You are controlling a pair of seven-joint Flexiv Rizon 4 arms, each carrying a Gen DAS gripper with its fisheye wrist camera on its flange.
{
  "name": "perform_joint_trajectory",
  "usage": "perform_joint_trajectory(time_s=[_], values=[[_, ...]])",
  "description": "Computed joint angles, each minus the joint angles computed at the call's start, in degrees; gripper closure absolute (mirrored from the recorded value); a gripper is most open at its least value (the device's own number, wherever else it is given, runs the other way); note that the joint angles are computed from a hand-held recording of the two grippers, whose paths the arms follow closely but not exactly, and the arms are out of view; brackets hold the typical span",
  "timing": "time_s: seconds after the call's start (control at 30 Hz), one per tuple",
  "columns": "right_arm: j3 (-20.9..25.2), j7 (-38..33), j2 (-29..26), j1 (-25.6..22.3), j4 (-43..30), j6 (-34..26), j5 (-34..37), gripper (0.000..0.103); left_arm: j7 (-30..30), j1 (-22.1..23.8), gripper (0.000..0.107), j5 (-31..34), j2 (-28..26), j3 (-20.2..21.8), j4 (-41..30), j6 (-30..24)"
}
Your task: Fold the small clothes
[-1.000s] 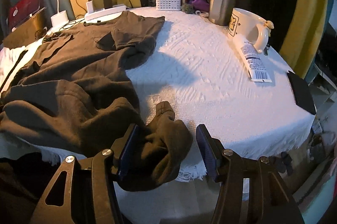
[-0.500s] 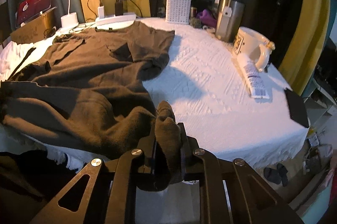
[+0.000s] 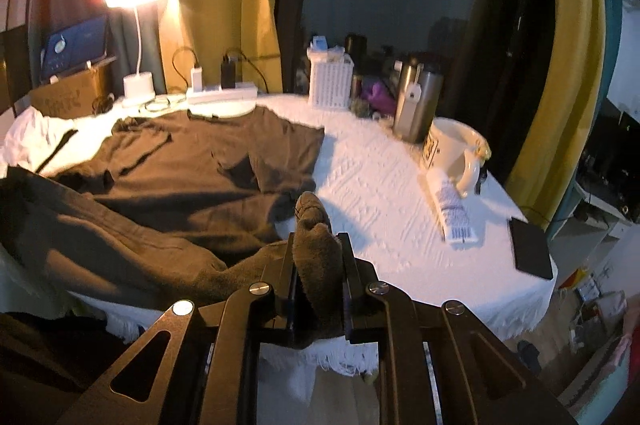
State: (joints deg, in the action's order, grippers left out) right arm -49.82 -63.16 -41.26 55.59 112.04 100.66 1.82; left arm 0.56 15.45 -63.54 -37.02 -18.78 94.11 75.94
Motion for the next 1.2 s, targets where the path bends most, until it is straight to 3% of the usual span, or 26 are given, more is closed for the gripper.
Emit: perform_joint_trajectory(time_s=[0.17,0.33,0.47,0.6,0.77,0.93,1.0,1.2], values=[[1.1,0.8,-0.5,-1.4,-0.7,0.2,0.9,0.087,1.0,0.3,0.096,-0.5,-0.9,-1.2,-0.3,1.7],[-0.8,0.8,-1.9,-0.1,-1.0,3.9,3.5,0.087,9.8,1.3,0.096,-9.2,-0.3,-5.6,-0.8,5.4],[-2.6,0.4,-3.4,0.7,-2.6,4.6,6.4,0.087,14.6,0.1,0.096,-16.5,-0.4,-6.0,-3.7,7.0],[-1.0,0.0,-3.1,-1.2,-4.4,5.0,7.0,0.087,18.4,-1.6,0.096,-22.8,-1.2,-5.5,-7.7,8.3],[4.3,0.4,-2.5,-6.2,-7.1,4.5,6.5,0.087,8.6,-4.7,0.101,-14.9,-4.1,0.6,-11.4,4.9],[7.1,1.1,-2.8,-9.1,-9.0,4.2,5.0,0.087,4.7,-4.2,0.101,-10.4,-5.4,0.2,-12.3,4.9],[8.6,1.0,-2.3,-10.6,-9.8,2.2,3.6,0.087,-0.7,-4.5,0.101,-5.4,-6.5,2.0,-13.3,3.8],[21.2,2.0,-1.6,-21.6,-13.8,-9.3,-5.7,0.086,-12.4,-5.1,0.101,6.1,-9.0,5.9,-14.0,0.8]])
